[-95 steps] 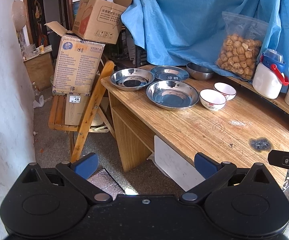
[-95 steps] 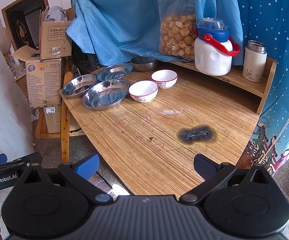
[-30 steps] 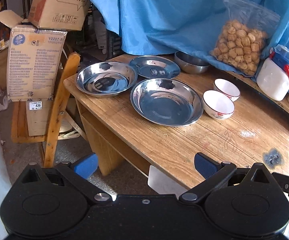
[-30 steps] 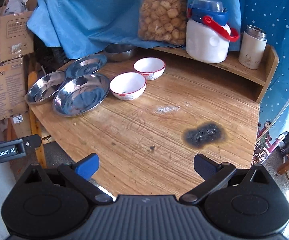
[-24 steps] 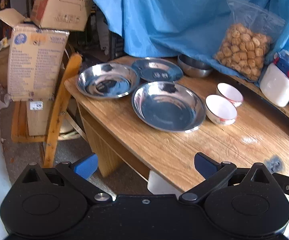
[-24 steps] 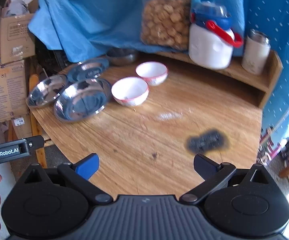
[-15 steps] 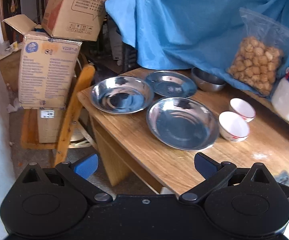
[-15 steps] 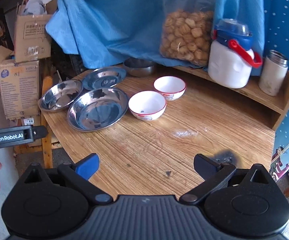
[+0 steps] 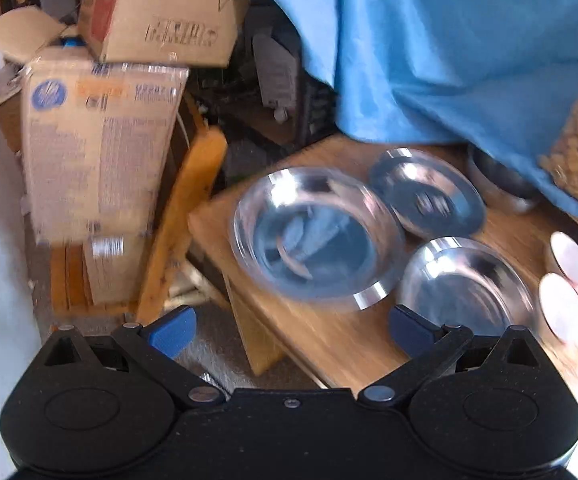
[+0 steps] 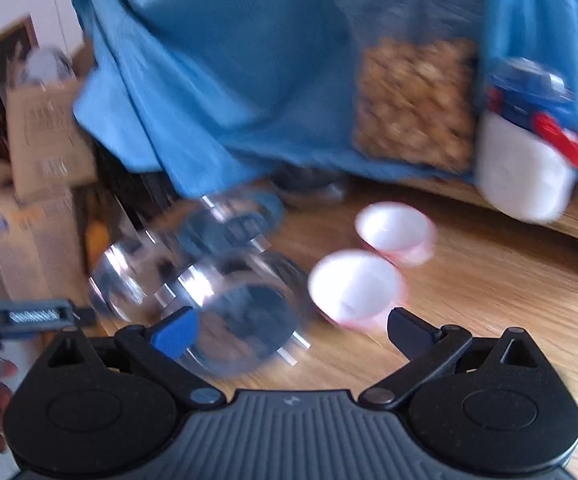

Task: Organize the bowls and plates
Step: 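Move both grippers toward the stainless steel plates on the desk, then close both grippers on the rim of a large steel plate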

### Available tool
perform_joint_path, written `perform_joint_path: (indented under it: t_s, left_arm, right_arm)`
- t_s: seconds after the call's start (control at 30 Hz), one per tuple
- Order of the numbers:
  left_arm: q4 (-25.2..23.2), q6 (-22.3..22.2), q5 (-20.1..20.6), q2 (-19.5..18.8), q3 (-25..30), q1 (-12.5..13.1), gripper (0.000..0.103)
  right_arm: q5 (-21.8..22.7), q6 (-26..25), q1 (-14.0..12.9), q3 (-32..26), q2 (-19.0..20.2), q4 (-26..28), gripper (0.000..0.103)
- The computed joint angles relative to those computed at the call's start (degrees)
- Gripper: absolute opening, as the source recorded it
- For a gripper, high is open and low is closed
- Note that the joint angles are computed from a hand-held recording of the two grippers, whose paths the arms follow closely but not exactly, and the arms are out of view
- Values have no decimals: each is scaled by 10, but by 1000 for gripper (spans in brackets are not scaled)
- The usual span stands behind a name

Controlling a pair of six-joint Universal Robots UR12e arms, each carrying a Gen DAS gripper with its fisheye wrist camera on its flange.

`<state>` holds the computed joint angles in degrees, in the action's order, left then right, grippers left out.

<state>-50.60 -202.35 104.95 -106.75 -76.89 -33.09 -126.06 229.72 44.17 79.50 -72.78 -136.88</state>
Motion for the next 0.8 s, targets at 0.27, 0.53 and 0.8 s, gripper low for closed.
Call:
perform_joint_path:
  t_s: [0.27,0.53,0.8]
  left_arm:
    - [-12,77,-32,-43,46,46,102]
    - [-12,109,-88,-63,53,72,100]
    - [-9,76,-177,-60,44,95,84]
  right_arm:
    - [130,-47,-44,-122,73,59,103]
    - [287,-14,-90,-166,118,44,86]
    - [315,-18,-98,-219,156,96,74]
